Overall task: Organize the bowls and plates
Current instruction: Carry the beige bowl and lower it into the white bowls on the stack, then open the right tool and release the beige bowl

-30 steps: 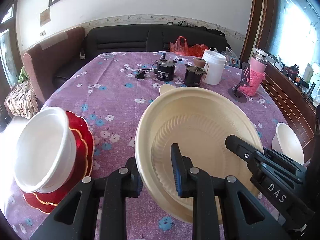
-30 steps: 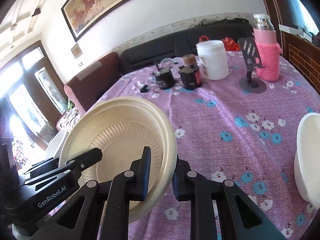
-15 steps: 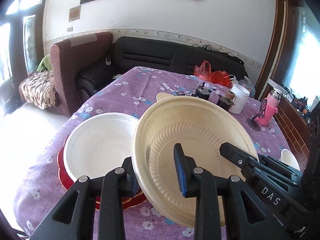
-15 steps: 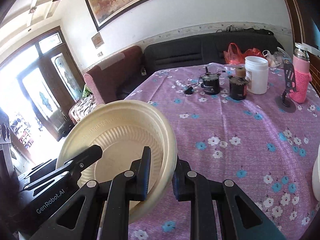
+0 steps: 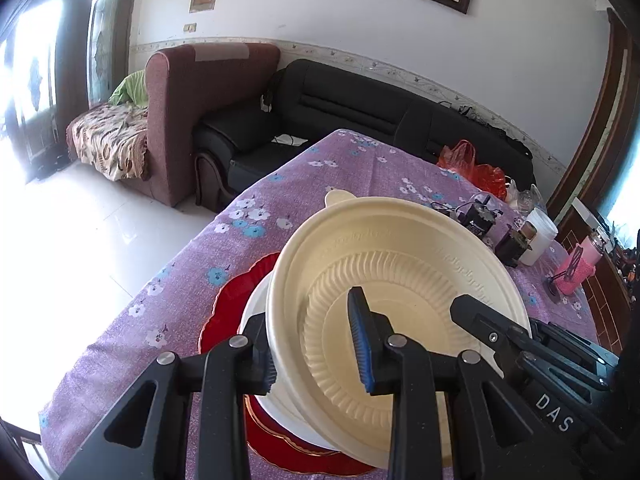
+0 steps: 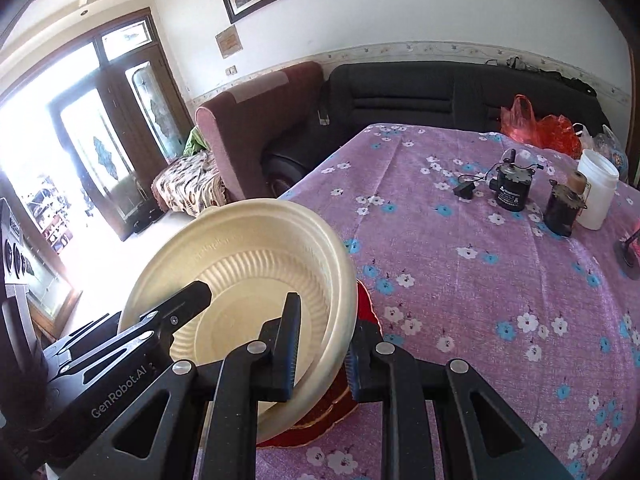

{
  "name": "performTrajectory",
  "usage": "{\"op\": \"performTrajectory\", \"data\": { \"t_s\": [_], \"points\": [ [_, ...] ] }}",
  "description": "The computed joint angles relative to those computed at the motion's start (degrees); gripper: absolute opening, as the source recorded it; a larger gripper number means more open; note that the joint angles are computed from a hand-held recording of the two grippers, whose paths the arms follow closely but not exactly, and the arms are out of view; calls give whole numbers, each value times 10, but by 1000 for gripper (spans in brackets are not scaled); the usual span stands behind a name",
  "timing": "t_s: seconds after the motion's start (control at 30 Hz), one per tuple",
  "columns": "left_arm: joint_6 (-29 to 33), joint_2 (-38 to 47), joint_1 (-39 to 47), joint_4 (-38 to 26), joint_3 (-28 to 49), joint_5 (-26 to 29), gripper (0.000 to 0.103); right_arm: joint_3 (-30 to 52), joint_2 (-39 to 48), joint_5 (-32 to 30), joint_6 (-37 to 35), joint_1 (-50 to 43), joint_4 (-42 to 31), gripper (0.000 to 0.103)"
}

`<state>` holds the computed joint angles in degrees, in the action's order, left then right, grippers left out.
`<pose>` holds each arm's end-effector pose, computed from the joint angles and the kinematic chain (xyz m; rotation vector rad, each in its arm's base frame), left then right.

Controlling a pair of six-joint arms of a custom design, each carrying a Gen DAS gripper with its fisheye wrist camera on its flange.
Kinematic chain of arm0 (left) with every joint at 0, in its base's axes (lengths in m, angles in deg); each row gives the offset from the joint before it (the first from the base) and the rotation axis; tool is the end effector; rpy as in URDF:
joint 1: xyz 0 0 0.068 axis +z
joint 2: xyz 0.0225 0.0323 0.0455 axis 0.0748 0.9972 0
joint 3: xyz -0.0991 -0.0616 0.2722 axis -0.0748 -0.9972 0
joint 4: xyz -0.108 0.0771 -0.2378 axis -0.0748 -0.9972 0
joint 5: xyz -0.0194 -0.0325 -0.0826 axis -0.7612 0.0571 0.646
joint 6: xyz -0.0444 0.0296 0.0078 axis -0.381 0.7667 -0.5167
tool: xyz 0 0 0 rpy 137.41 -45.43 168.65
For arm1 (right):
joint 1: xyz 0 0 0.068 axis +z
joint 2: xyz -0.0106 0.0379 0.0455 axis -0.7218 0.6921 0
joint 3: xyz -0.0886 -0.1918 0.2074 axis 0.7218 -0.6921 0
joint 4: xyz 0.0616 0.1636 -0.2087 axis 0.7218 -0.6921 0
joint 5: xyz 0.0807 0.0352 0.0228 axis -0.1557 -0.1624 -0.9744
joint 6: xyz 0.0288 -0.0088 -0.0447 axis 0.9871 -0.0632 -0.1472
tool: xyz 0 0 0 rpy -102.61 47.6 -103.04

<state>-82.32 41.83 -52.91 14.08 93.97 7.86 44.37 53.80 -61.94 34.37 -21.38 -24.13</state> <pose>0.1782 -0.2347 0.0524 -0.5522 2.2759 -0.1523 0.2404 0.1199 0.0860 -0.5712 2.3452 0.4905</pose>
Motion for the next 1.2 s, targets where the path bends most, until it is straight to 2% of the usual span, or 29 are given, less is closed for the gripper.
{"op": "performTrajectory", "data": {
  "t_s": [0.23,0.33,0.4,0.47,0.53,0.6,0.77,0.87,0.93,1.0,1.13,1.2],
  "points": [
    [9,29,26,59,-23,28,29,30,77,43,2,34,26,22],
    [14,28,27,90,-36,30,36,33,86,54,-1,40,37,23],
    [22,28,29,100,-37,34,47,32,87,68,-4,50,40,23],
    [5,22,20,63,-26,18,49,32,92,84,-9,58,48,23],
    [-3,10,13,64,-35,7,59,30,98,93,-14,65,56,24],
    [-25,-4,2,38,-38,-17,70,29,106,105,-16,73,65,23],
    [-64,-38,-20,-4,-50,-58,74,20,114,142,-22,94,97,26],
    [-88,-53,-32,-4,-65,-66,75,19,119,141,-23,99,105,39],
    [-106,-62,-42,-5,-76,-72,75,16,120,159,-26,109,117,54],
    [-125,-73,-54,-12,-84,-78,76,8,115,180,-30,123,127,65],
    [-159,-92,-74,-32,-95,-92,77,-11,101,231,-46,153,158,76],
    [-171,-103,-82,-40,-101,-98,77,-21,87,241,-51,159,165,78]
  ]
}}
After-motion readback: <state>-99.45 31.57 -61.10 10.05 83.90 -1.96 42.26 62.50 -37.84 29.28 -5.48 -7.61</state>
